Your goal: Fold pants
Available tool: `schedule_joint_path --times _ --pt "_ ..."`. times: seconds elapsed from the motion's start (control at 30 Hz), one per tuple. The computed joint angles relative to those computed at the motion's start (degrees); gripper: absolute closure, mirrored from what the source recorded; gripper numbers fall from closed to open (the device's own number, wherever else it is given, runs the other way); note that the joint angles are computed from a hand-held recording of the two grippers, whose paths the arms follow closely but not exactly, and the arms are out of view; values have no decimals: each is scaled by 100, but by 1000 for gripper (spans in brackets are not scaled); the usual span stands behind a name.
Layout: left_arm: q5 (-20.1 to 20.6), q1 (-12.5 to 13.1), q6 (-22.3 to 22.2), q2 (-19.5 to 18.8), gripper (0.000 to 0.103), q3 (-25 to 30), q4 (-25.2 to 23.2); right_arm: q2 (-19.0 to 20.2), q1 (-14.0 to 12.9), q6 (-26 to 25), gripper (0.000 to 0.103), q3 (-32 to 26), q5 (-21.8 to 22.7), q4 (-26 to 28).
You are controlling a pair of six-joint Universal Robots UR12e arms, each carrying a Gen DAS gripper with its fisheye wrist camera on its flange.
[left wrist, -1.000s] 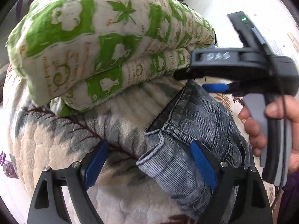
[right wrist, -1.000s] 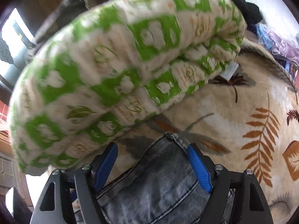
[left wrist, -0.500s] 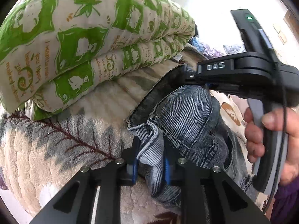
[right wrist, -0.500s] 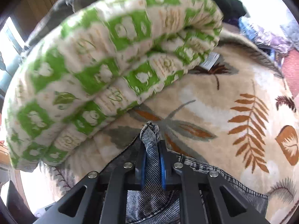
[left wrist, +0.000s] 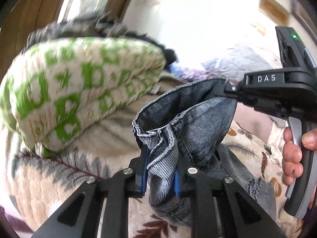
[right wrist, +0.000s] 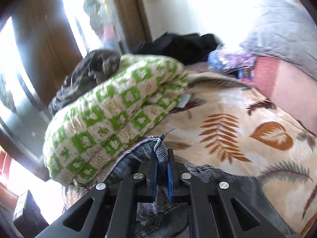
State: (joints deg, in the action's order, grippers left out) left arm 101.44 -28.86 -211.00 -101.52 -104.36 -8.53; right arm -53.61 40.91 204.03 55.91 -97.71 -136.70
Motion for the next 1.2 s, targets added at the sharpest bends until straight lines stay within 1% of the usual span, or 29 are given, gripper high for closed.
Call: schedule_joint_path --times 0.03,0.1,0.13,0.17,0.2,0.23,0.3,0.37,0.5,0.57,0.6,0.67,0.8,0.9,0.97,1.0,1.07,1.1,1.17,1.2 --pt "127 -52 93 -2 71 4 51 -94 0 77 95 158 -48 -123" --pt "366 -143 189 10 52 -14 147 -329 14 177 95 511 -252 -338" --pt "539 -193 229 20 47 -33 219 -421 18 216 95 658 -314 -435" --pt "748 -241 266 54 35 -76 275 -534 11 280 95 832 -361 -530" --pt "1078 -315 306 53 28 -88 362 -592 -8 329 95 944 -393 -613" --pt "1361 -372 329 52 26 -107 453 -638 -23 376 95 1035 -385 -695" --pt "1769 -444 340 47 16 -132 548 -729 -32 431 95 1173 -404 -800" --pt "1852 -450 244 62 16 -141 432 -794 -33 421 95 1283 -435 -911" --pt "1524 -309 -294 134 16 -144 -134 -839 -43 417 95 1377 -380 -1041" --pt "1341 -249 -472 154 16 -154 -269 -827 -31 361 95 1372 -392 -1060" --pt "1185 -202 -516 158 16 -157 -293 -824 -28 340 95 1368 -386 -1054" --pt "964 -156 -531 168 16 -175 -251 -813 -17 297 95 1359 -422 -1075" --pt "102 57 -524 162 16 -200 -95 -857 -34 334 95 1447 -414 -1187" --pt "-377 200 -596 170 16 -265 177 -912 -51 362 95 1530 -399 -1226" --pt "-749 286 -520 147 15 -236 177 -947 -59 362 95 1578 -407 -1230" --pt "-817 304 -490 130 15 -200 121 -960 -62 372 95 1595 -418 -1231" --pt "-1121 365 -436 102 16 -166 89 -992 -75 384 95 1630 -400 -1236" --pt "-1326 396 -330 84 15 -138 81 -1001 -78 386 95 1638 -406 -1233" --pt "-1373 388 11 54 16 -67 69 -1021 -83 376 95 1658 -403 -1227" --pt "-1487 404 178 35 16 -44 140 -1029 -85 370 95 1666 -398 -1224"
